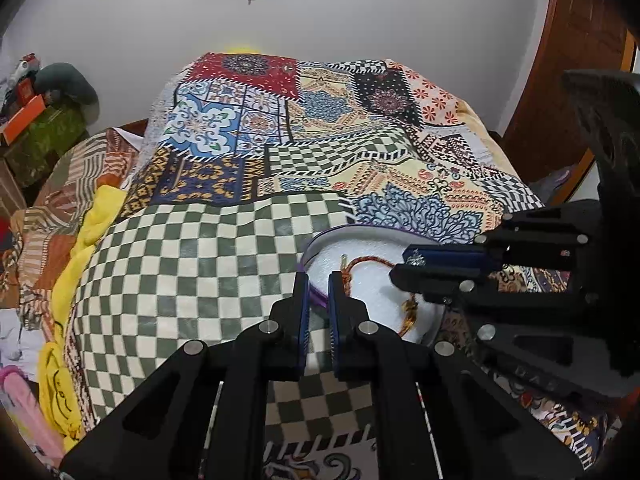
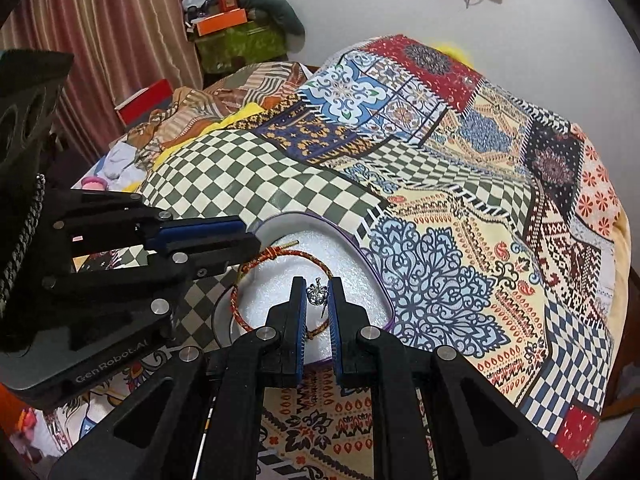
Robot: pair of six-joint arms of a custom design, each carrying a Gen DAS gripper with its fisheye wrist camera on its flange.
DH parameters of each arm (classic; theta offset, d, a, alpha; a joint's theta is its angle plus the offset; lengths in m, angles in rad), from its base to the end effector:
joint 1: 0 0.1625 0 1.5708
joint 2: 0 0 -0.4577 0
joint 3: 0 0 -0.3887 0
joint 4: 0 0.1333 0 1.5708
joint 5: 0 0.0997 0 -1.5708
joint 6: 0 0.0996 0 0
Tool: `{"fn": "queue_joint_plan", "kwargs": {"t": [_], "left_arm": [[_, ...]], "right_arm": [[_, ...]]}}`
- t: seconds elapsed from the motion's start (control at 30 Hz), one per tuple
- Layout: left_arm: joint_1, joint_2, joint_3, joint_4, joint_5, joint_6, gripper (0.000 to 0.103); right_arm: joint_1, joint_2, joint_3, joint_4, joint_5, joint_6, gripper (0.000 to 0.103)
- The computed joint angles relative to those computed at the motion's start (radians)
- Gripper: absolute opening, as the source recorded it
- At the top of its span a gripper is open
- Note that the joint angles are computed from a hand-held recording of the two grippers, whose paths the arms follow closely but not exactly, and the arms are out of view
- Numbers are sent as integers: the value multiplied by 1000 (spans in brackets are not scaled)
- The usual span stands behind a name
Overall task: Organize jewelry
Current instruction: 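Open the left tool to drop the bracelet into the tin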
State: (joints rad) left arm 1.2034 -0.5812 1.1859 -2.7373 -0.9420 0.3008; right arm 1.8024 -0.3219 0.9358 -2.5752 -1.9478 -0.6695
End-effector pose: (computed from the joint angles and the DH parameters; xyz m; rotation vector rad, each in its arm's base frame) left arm -0.1189 -0.8432 0.1777 0.5838 2.3800 -0.7300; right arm 0.2959 -0.8337 0.0357 1.0696 -2.4419 0.4039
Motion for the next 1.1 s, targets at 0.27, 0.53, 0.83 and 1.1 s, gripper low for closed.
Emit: {"fn": "queue_joint_plan", "kwargs": {"t": [0.27, 0.53, 0.83, 1.1], "left_arm": [[-1, -31, 43, 3, 25, -44, 16], [-21, -74, 119, -43, 37, -40, 23], [-62, -136, 238, -141, 35, -45, 47], [-108, -199, 355, -210, 42, -61, 47]], "right_arm": [[17, -2, 10, 15, -40, -10, 14], [28, -53, 94, -79, -49, 17, 32], [49, -158, 262, -240, -60, 53, 32], [60, -248, 419, -380, -50, 58, 32]]}}
